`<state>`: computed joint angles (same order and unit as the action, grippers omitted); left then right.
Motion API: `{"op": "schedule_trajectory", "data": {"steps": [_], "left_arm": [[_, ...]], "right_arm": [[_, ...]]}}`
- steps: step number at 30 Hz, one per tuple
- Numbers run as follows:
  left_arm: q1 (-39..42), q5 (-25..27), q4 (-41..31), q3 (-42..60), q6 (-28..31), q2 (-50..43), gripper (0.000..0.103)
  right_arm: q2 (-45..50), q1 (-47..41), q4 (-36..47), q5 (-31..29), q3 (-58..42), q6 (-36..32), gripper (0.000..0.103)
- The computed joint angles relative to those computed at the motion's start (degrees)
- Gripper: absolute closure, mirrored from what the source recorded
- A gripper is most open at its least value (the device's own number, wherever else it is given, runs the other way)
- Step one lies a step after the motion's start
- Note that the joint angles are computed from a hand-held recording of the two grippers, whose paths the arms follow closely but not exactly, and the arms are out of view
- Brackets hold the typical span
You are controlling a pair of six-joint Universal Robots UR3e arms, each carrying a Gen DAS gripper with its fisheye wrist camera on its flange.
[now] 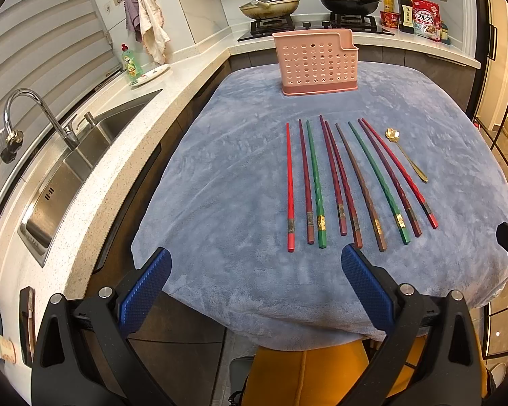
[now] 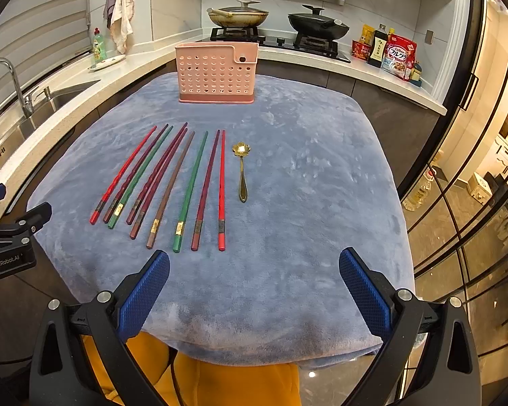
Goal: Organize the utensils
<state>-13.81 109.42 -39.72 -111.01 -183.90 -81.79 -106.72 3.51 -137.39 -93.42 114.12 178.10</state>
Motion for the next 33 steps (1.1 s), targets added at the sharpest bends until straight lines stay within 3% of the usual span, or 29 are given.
{"op": "schedule_trajectory", "data": {"steps": [20, 25, 33], "left_arm": [[1.13, -1.59, -1.20, 1.06, -0.53, -0.75, 0.007], [4.22, -5.10, -0.22, -0.22, -0.17, -1.85, 0.007], [9.26, -11.22, 7.51, -1.23, 1.59, -8.77, 0.007]], "right_arm": [[-0.38, -1.02, 0.03, 0.68, 0.52, -0.28, 0.007], [0.78, -1.73, -1.20, 1.33, 0.87, -0.45, 0.007], [5.57, -2.63, -4.65, 2.50, 0.35, -0.04, 0.007]]}}
